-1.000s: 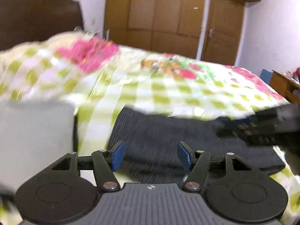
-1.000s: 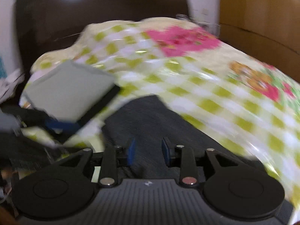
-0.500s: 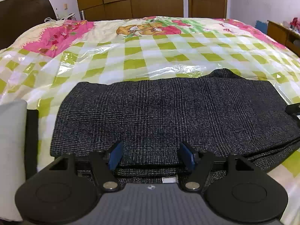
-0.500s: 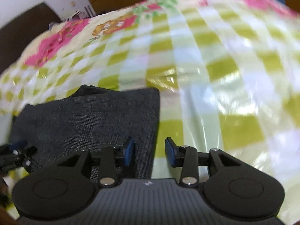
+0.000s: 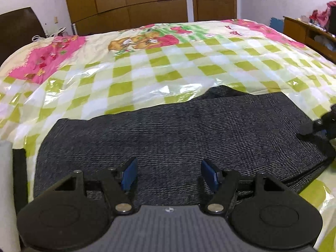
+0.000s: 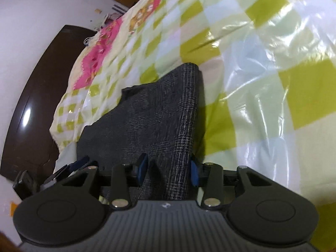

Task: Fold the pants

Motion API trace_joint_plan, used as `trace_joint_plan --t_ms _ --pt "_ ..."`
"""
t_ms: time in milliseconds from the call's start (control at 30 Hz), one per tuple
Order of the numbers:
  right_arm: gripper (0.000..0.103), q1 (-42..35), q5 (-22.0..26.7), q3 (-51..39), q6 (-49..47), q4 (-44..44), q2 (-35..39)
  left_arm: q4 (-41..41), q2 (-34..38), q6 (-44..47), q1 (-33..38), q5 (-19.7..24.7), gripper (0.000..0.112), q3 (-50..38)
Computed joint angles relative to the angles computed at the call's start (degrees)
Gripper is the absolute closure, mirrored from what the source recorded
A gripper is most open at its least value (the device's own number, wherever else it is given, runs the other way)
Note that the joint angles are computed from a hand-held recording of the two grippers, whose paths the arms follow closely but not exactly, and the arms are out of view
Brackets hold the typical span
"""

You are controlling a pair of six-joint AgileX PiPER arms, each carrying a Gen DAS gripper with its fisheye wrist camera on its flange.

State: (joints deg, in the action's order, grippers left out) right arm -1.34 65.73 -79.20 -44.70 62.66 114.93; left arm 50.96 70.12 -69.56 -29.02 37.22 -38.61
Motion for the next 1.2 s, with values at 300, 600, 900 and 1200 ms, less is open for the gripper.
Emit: trace_joint_plan --t_ms 300,600,900,1200 --pt "0.096 -1.71 0.66 3.58 -3.2 8.03 -4.06 -2.47 6.22 2.73 -6.87 1.36 0.035 -6.52" --pt "0.096 -11.05 -1.14 0.34 -0.23 0.19 -5.06 -11.29 15.83 13.5 -11.93 -2.15 0.035 -17.14" --pt "0.096 -13.75 -0.96 0.01 -0.29 -0.25 -9.18 -1.91 18.79 5.36 -14.47 0.5 0.035 -17.46" --pt "0.096 -5.21 -2.33 -4.67 6.5 -3.7 -16.09 3.12 11.26 -2.72 -14.65 -3.38 0.033 -7.38"
